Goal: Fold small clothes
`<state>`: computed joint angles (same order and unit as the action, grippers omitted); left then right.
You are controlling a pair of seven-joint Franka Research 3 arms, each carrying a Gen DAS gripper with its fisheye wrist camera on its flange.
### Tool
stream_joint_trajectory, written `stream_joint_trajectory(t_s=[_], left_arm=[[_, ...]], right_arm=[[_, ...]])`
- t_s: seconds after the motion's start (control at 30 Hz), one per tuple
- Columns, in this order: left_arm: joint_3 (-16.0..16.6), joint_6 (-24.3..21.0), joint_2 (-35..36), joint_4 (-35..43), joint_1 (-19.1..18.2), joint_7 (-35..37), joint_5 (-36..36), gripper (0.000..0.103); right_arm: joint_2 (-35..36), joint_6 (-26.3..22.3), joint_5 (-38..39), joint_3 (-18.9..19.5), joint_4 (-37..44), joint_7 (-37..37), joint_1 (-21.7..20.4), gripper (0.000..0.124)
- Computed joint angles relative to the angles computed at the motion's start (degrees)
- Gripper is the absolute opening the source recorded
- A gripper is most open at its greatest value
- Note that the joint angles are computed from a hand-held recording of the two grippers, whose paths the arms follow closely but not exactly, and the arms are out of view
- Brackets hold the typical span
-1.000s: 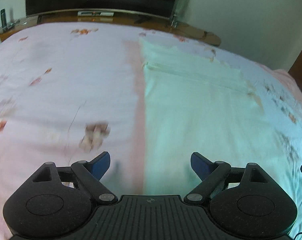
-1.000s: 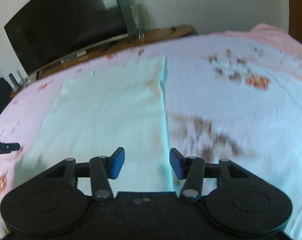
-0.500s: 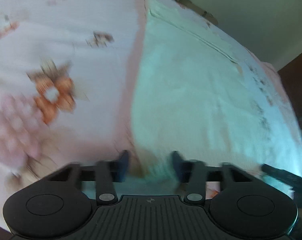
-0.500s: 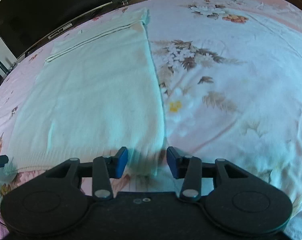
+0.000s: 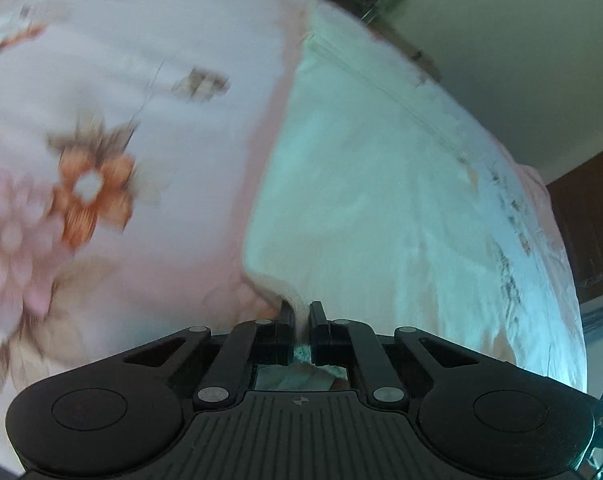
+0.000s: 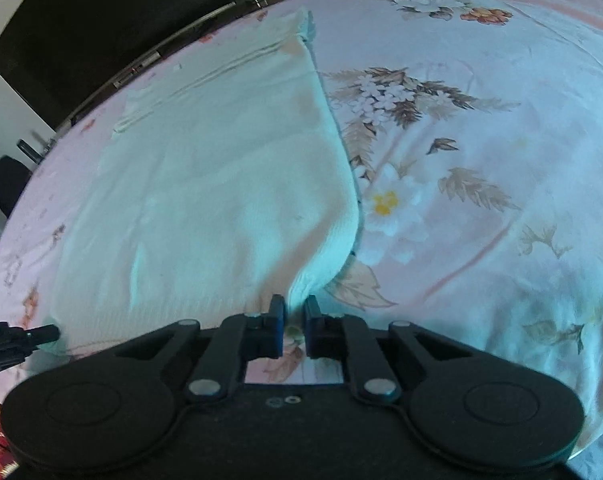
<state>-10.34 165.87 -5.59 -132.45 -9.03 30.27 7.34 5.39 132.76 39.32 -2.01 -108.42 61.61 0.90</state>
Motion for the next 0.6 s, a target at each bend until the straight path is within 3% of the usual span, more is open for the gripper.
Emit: stream_joint_trajectory(t_s=[0.27, 0.43, 0.6], left_arm=[[-0.08, 0.85, 4.40, 9.11, 4.21, -11.81, 22.73, 0.007], [2.54, -0.03, 11.21, 19.17, 3.82, -12.73, 28.04, 0.007], [5.98, -2.05, 21.08, 33.25, 2.15, -12.26, 30.22, 0.007]], right_arm=[[2.65, 1.94, 8.48, 0.78, 5.33, -3.97, -0.68, 0.010], [9.51, 4.16, 12.26, 2.57, 15.06, -4.91, -1.17, 0.010], [22.04, 4.88, 11.05, 5.51, 32.34, -1.57, -1.63, 0.009]])
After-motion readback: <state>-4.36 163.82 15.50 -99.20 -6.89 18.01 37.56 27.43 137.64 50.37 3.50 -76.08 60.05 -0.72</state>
